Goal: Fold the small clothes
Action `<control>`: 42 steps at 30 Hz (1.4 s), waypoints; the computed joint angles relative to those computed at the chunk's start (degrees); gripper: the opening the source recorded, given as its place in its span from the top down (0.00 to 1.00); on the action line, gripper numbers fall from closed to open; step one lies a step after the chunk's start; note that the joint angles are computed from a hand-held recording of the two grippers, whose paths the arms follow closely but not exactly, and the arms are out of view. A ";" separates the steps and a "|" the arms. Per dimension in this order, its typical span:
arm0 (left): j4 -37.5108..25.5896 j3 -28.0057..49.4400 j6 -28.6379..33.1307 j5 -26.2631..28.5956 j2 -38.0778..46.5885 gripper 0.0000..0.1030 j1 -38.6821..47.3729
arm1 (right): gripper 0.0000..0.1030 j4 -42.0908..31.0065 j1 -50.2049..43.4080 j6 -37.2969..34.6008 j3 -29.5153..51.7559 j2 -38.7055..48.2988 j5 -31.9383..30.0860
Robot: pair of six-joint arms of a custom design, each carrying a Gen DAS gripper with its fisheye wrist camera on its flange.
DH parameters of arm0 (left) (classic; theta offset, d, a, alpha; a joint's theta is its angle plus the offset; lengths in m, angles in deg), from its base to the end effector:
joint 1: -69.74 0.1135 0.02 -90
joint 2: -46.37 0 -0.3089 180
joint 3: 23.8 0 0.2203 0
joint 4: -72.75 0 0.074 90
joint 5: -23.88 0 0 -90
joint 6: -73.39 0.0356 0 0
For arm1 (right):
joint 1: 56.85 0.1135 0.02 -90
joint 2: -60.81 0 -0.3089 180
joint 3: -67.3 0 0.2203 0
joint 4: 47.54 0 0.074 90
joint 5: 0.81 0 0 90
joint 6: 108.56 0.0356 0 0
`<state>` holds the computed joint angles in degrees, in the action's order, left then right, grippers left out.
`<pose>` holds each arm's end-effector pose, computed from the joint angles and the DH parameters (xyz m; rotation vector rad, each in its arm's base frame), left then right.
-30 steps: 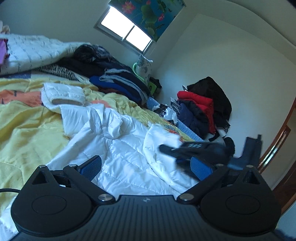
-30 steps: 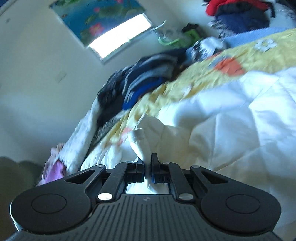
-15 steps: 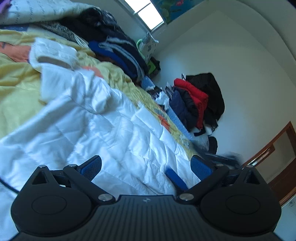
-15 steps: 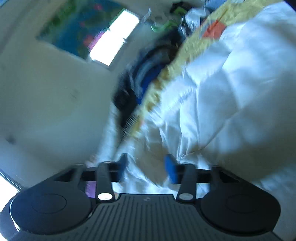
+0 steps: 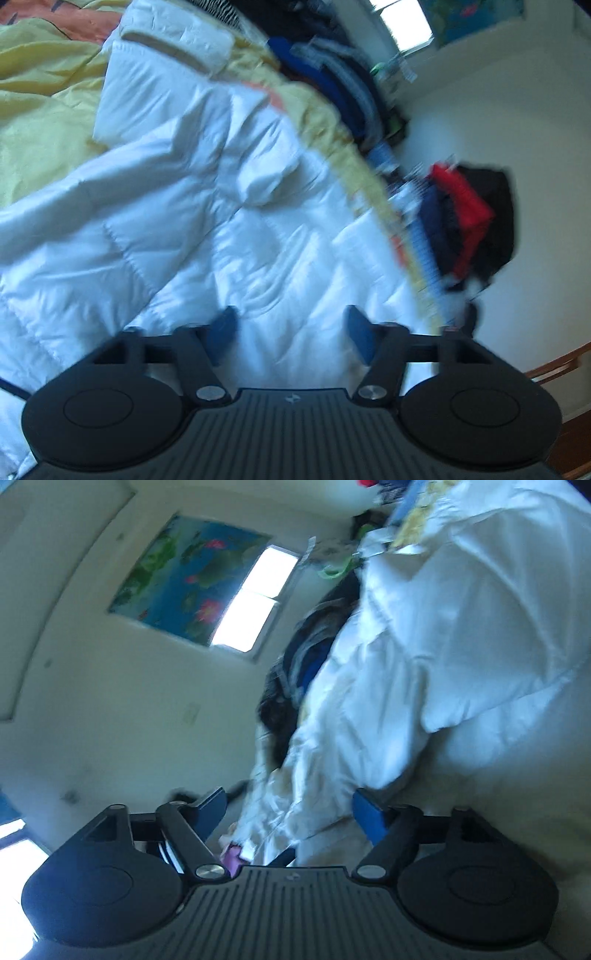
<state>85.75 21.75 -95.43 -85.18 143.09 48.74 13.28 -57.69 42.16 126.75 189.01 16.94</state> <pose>0.2645 -0.0891 0.1821 -1.2500 1.8833 -0.5939 0.3754 0.0284 0.1392 -0.0568 1.9772 1.7813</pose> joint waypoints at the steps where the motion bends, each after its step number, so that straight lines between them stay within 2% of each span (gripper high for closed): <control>1: -1.22 0.78 0.60 -0.62 0.30 0.43 -0.68 | 0.23 3.86 -0.33 3.75 0.15 1.28 -0.87; 3: -3.76 2.47 1.68 -2.20 0.60 0.43 -2.14 | 0.22 8.55 -0.74 8.79 0.59 2.43 -2.30; 4: -5.83 3.72 1.83 -3.74 0.82 0.43 -2.99 | 0.22 8.48 -0.76 9.06 0.77 2.36 -2.57; 5: -7.32 4.85 1.94 -5.11 1.21 0.50 -3.55 | 0.22 7.75 -0.82 8.74 0.98 2.10 -3.18; 6: -8.48 5.94 2.50 -5.92 1.81 0.67 -3.73 | 0.21 7.52 -0.64 8.83 1.40 2.12 -3.51; 7: -10.70 7.48 2.97 -6.38 2.54 0.77 -3.79 | 0.22 6.90 -0.51 8.75 2.07 2.04 -3.81; 8: -14.29 9.76 3.56 -6.42 3.53 0.95 -3.69 | 0.22 6.71 -0.75 8.48 2.02 1.68 -4.40; 9: -18.19 12.06 4.21 -6.84 4.39 0.95 -3.83 | 0.22 6.33 -0.94 8.14 2.14 1.38 -4.87; 12: -24.43 15.90 5.65 -12.69 5.18 0.96 -6.33 | 0.22 7.07 -1.34 7.53 1.76 0.34 -4.44; 15: -27.82 17.48 7.44 -16.82 2.92 0.96 -7.87 | 0.22 6.87 -2.61 4.39 0.06 -1.47 -0.38; 17: -30.05 17.58 7.87 -19.90 0.62 0.96 -8.46 | 0.21 7.57 -3.76 3.18 -1.60 -2.72 4.54; 20: -33.47 17.54 8.31 -19.00 0.40 0.96 -7.00 | 0.12 7.53 -5.08 3.14 -2.66 -3.17 10.68; 23: -33.47 16.46 7.85 -13.14 2.90 0.96 -4.35 | 0.13 2.46 -5.35 2.66 -1.85 -3.13 14.31; 25: -31.93 16.06 9.15 -13.85 4.51 0.96 -4.81 | 0.14 -3.74 -4.77 0.58 -0.23 -3.12 15.63; 28: -34.11 17.86 10.91 -16.30 5.73 0.96 -6.41 | 0.15 -4.21 -4.07 0.17 0.59 -2.15 16.38; 30: -34.89 17.74 12.29 -15.98 4.38 0.95 -6.79 | 0.15 -4.48 -3.81 -0.72 0.85 -1.85 16.61; 32: -36.90 17.25 10.68 -19.08 1.26 0.94 -9.18 | 0.15 -4.45 -3.69 -0.64 1.24 -1.47 16.79; 34: -37.95 16.76 9.63 -27.61 -1.58 0.90 -13.81 | 0.16 -2.21 -3.71 0.53 0.53 -0.68 16.98; 35: -38.50 17.25 10.24 -31.98 -2.22 0.84 -15.82 | 0.16 -1.58 -3.67 1.22 0.38 -0.61 17.21; 37: -37.51 19.15 14.67 -38.22 -1.81 0.59 -17.94 | 0.16 -0.51 -3.75 2.14 0.42 -0.19 17.48; 38: -35.84 20.03 17.53 -40.32 -1.05 0.31 -18.36 | 0.16 -0.33 -3.63 2.24 -0.01 -0.58 17.64; 39: -35.87 21.78 18.64 -42.01 0.15 0.11 -18.54 | 0.15 -0.39 -3.57 2.19 0.07 -0.57 17.64; 40: -39.12 24.86 16.89 -43.47 1.67 0.10 -18.58 | 0.15 -0.49 -3.53 2.11 0.24 -0.50 17.60; 41: -43.76 28.18 12.66 -45.19 3.35 0.10 -19.02 | 0.15 -0.61 -3.52 2.04 0.40 -0.47 17.51; 42: -44.02 29.44 10.88 -46.14 4.24 0.10 -19.43 | 0.15 -1.25 -3.44 1.98 0.90 -0.61 17.49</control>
<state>41.73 51.19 -84.55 -131.33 147.33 29.31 12.03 -61.14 44.13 127.65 188.40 34.43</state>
